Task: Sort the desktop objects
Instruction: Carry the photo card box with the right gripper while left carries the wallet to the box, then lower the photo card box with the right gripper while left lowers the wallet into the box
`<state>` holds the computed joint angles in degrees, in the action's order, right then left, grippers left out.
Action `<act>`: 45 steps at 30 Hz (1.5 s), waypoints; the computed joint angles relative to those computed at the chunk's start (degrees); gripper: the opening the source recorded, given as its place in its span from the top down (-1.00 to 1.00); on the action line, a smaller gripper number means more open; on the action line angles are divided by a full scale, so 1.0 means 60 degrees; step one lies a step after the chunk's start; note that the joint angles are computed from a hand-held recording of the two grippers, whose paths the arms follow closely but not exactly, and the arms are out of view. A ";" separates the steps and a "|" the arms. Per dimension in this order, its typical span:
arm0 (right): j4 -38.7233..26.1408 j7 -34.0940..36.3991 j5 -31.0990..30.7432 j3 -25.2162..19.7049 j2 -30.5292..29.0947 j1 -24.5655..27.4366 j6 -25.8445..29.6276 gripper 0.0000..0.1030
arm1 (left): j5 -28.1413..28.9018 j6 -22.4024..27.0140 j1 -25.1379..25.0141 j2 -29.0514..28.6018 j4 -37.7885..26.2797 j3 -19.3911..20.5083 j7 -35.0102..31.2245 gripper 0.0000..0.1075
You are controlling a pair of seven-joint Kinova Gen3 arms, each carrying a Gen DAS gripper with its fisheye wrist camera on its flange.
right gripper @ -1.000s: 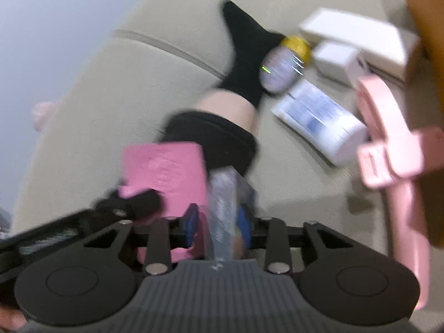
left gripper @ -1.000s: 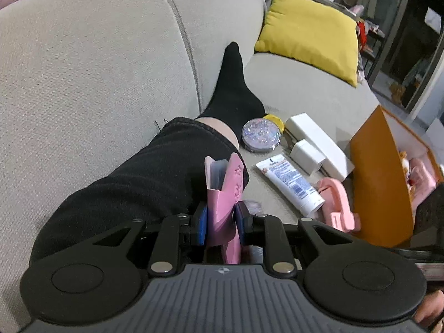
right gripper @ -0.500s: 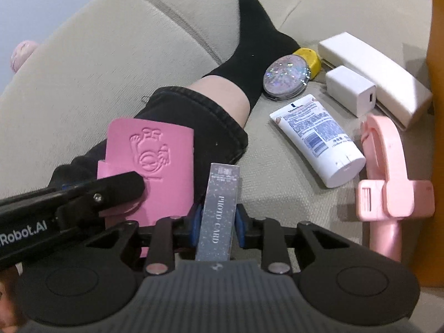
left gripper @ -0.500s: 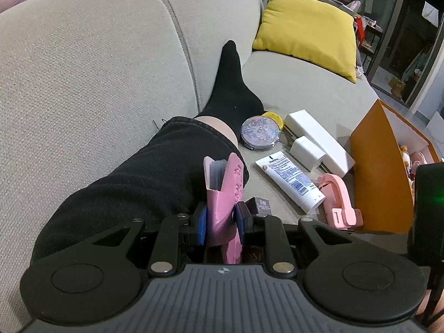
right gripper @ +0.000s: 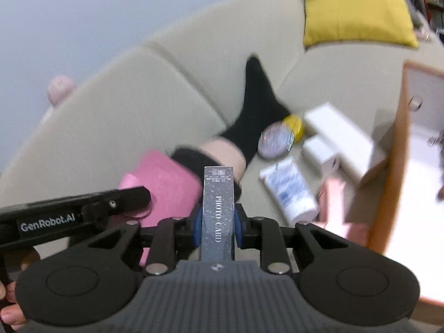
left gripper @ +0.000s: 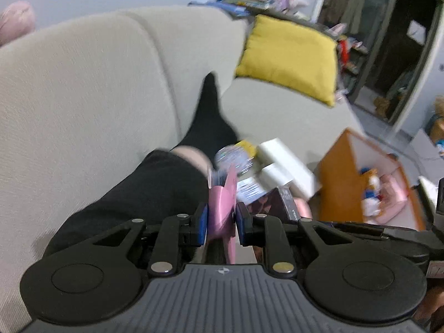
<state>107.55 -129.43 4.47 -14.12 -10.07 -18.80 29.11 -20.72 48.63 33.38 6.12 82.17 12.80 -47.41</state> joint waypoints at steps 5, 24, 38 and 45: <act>0.0111 -0.0004 0.0101 0.0123 -0.0986 0.0427 -0.0027 0.53 | 0.0361 -0.0417 0.0080 0.0012 -0.0437 0.0193 -0.0656 0.56; 0.1307 -0.0255 0.0686 -0.0094 -0.3133 0.3159 0.2322 0.53 | 0.2257 0.0418 0.2210 0.3300 -0.4249 -0.0112 -0.4066 0.57; 0.1677 -0.0102 0.0402 0.0419 -0.2990 0.3032 0.2871 0.53 | 0.2066 0.1649 0.3151 0.4776 -0.6390 -0.0655 -0.4977 0.57; 0.1819 -0.0011 0.0487 0.0355 -0.2923 0.3014 0.2958 0.53 | 0.2448 0.2978 0.3227 0.5432 -0.7185 -0.0869 -0.5147 0.58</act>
